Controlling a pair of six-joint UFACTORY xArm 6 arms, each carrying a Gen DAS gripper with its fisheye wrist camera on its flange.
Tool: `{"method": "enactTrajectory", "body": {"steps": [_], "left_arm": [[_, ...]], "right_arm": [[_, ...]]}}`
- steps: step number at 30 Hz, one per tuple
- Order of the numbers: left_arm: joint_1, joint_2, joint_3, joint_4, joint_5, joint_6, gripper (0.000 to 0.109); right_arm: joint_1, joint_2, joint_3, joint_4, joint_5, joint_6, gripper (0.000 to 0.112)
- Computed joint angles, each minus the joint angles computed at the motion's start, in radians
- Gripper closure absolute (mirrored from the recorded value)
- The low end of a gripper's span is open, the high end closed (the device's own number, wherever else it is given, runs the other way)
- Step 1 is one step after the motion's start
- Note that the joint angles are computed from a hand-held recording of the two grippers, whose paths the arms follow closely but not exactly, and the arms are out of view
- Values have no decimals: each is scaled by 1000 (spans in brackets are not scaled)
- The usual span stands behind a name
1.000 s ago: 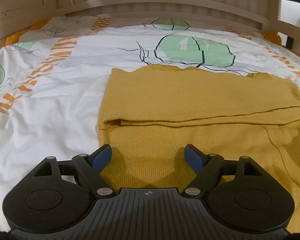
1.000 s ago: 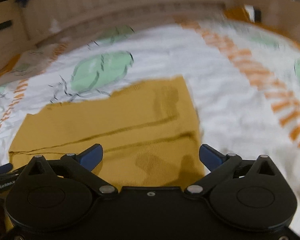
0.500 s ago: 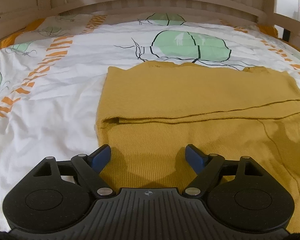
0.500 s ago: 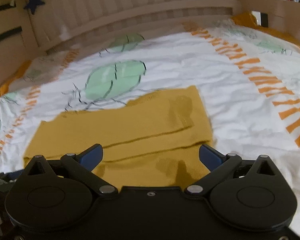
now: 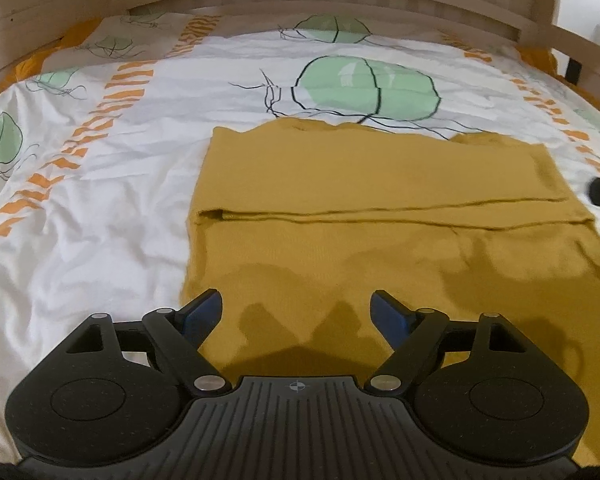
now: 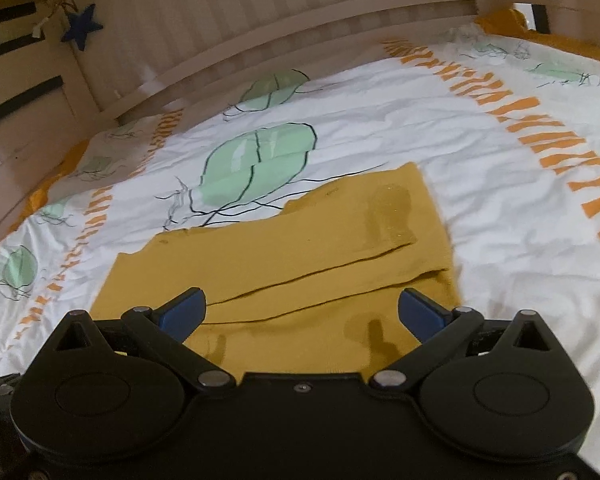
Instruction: Fold small clothes
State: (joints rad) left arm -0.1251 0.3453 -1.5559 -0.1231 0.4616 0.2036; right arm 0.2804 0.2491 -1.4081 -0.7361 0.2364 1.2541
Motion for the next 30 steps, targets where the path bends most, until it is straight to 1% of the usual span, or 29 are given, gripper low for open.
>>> {"method": "enactTrajectory", "body": {"steps": [2, 8, 14, 17, 20, 25, 30], "left_arm": [[-6, -32, 26, 7, 16, 3, 28], [-20, -141, 136, -54, 36, 85, 28], [-24, -228, 223, -109, 49, 134, 28], [-16, -262, 248, -166, 83, 173, 29], [-6, -295, 280, -180, 95, 169, 29], [14, -348, 337, -188, 91, 157, 29], [32, -401, 399, -194, 45, 157, 29]], "right_arm": [[3, 0, 4, 32, -11, -30, 10], [15, 0, 12, 91, -14, -85, 10], [24, -10, 24, 78, -13, -88, 10], [30, -16, 30, 73, -8, -93, 10], [40, -27, 40, 67, -6, -91, 10], [59, -83, 104, -33, 3, 27, 10], [98, -183, 215, -124, 35, 137, 10]]}}
